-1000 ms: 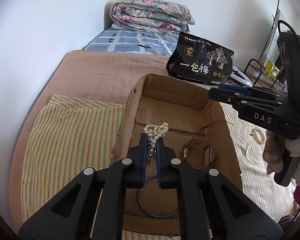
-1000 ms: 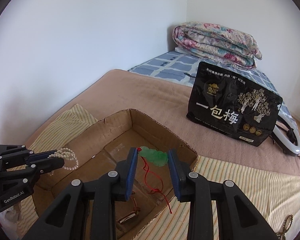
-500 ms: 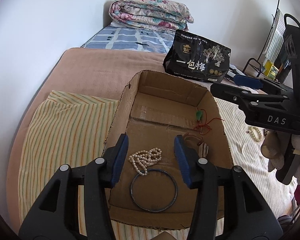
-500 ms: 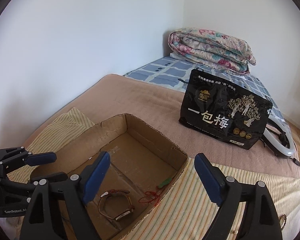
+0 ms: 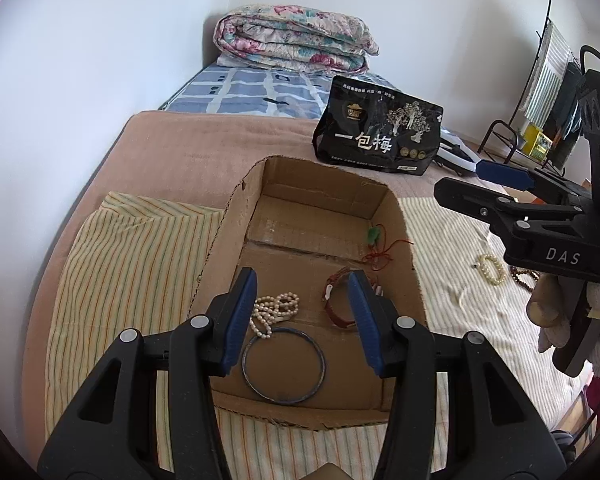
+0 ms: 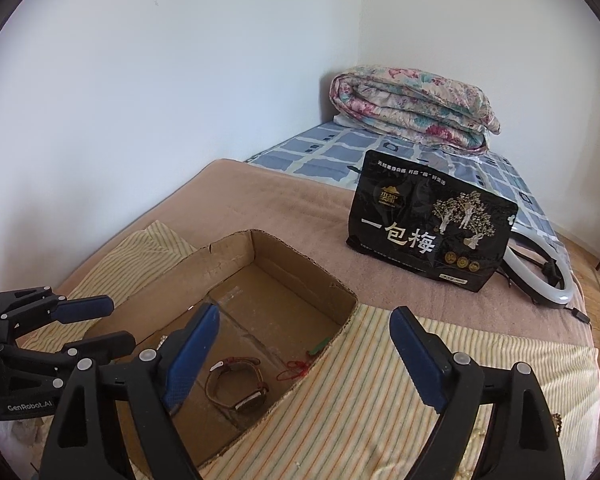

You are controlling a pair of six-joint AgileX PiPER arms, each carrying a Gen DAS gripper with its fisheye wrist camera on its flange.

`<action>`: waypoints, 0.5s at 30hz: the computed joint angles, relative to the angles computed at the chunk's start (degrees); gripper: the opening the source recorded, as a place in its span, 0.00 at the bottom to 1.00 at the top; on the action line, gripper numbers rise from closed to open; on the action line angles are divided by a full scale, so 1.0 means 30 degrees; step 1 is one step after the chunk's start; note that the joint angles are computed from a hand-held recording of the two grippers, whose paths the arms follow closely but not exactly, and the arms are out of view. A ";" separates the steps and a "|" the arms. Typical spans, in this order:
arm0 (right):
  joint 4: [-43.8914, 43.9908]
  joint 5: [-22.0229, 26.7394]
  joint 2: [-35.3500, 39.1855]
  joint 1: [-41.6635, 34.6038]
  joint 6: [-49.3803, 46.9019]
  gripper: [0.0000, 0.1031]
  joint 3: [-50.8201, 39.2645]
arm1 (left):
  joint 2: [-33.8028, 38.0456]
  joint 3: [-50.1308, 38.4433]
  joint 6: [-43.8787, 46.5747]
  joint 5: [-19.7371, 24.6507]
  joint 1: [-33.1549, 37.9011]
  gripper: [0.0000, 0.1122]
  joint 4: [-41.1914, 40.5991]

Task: Organize jewelry
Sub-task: 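Move both grippers back toward the cream bracelet and brown beads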

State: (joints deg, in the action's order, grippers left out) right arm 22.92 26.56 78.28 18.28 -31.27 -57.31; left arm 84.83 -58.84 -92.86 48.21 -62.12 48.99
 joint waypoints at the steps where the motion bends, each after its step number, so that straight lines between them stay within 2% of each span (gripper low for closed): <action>1: 0.0206 0.0178 -0.0328 -0.0202 -0.0238 0.86 0.0145 | 0.0020 -0.0151 0.0018 0.0191 -0.0153 0.43 -0.0012; 9: 0.1986 0.1714 -0.2458 -0.2554 -0.2611 0.86 0.0875 | 0.0444 -0.1391 -0.0256 0.1457 -0.1570 0.43 0.0091; 15: 0.4102 0.3774 -0.4158 -0.6021 -0.5801 0.86 0.1409 | 0.1182 -0.2918 -0.0144 0.2332 -0.2666 0.43 0.0248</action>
